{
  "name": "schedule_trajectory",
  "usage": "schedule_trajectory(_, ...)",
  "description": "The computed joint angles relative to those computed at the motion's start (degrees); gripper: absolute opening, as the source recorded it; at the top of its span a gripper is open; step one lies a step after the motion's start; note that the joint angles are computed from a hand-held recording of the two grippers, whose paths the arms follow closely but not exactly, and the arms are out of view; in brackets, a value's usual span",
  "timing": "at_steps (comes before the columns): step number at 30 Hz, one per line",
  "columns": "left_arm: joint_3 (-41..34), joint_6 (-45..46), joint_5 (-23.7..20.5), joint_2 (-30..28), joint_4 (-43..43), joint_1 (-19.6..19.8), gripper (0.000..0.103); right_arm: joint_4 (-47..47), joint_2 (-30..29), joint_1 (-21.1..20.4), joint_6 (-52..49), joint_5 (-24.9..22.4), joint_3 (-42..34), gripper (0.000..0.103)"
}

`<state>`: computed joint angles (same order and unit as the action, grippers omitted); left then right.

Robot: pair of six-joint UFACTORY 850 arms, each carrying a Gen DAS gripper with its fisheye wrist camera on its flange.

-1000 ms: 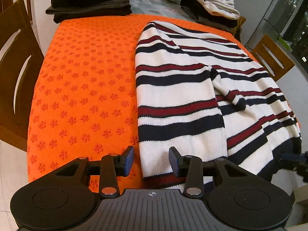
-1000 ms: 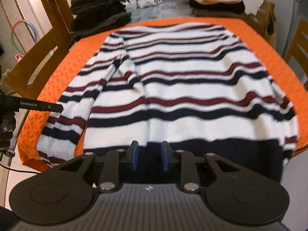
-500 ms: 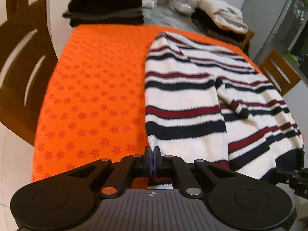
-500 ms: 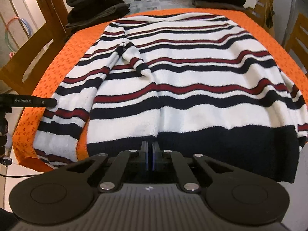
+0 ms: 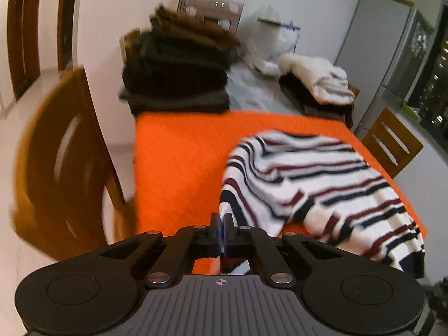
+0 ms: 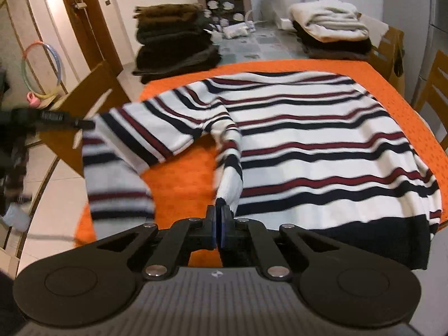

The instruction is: Fold clothes

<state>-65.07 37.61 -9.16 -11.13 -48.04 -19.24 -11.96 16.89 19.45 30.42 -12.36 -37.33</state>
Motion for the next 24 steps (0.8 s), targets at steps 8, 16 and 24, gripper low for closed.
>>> schedule_trajectory(8, -7.0, 9.8, -8.3, -3.4, 0.2, 7.4, 0.004, -9.1, -7.0, 9.3, 14.5, -4.1, -4.0, 0.004)
schedule_trajectory(16, -7.1, 15.8, -11.0, -6.9, -2.4, 9.2, 0.015, -13.4, -11.1, 10.7, 25.8, -0.5, -2.1, 0.007)
schedule_trajectory(24, -4.0, 23.6, -11.0, -3.6, -12.1, 7.7, 0.056, -25.0, -3.3, 10.6, 40.1, -1.0, 2.3, 0.008)
